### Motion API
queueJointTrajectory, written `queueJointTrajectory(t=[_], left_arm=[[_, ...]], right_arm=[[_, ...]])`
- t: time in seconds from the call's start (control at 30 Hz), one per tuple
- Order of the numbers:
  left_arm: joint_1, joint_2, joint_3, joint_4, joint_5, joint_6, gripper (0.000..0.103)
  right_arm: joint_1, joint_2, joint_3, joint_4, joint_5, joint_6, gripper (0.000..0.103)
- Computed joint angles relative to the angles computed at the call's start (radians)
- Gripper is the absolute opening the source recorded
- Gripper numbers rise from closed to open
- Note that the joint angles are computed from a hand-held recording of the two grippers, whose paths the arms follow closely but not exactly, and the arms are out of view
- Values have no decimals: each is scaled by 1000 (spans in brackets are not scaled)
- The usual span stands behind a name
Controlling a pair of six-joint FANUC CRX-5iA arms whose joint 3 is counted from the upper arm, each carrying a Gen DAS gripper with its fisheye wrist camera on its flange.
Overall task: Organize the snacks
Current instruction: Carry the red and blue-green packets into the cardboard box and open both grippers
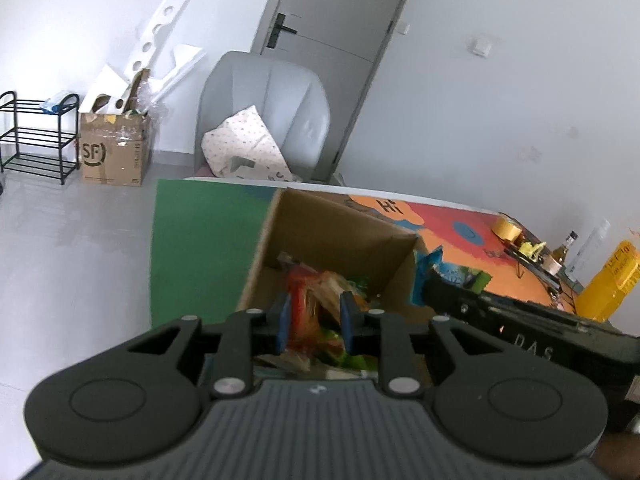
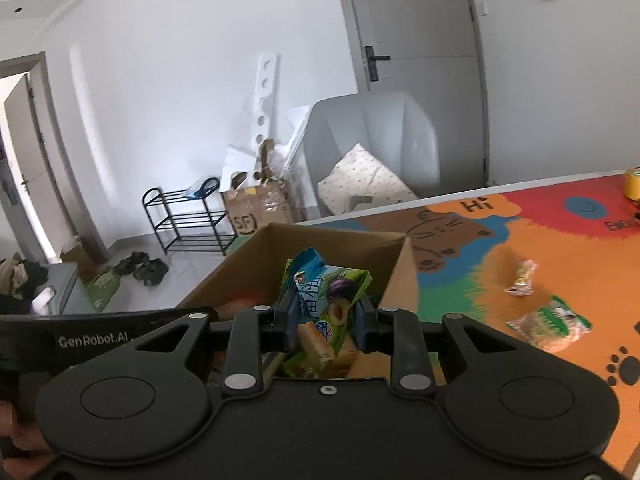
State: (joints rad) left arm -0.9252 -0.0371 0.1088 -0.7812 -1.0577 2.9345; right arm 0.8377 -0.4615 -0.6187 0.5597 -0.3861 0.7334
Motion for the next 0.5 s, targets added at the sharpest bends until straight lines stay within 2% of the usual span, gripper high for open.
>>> queueJointTrajectory(t=[0.27, 0.33, 0.4, 0.5], left_arm=[[-8, -22, -6, -30, -45, 26, 24], [-7, -24, -7, -29, -43, 28, 24], [-9, -22, -7, -32, -47, 34, 26], [-7, -15, -1, -28, -51, 39, 34]], right_arm=[[23, 12, 30, -66, -17, 61, 26], [27, 19, 49, -115, -23, 101, 27], [26, 26, 74, -180, -36, 151, 31], [24, 16, 59, -138, -41, 106, 35]])
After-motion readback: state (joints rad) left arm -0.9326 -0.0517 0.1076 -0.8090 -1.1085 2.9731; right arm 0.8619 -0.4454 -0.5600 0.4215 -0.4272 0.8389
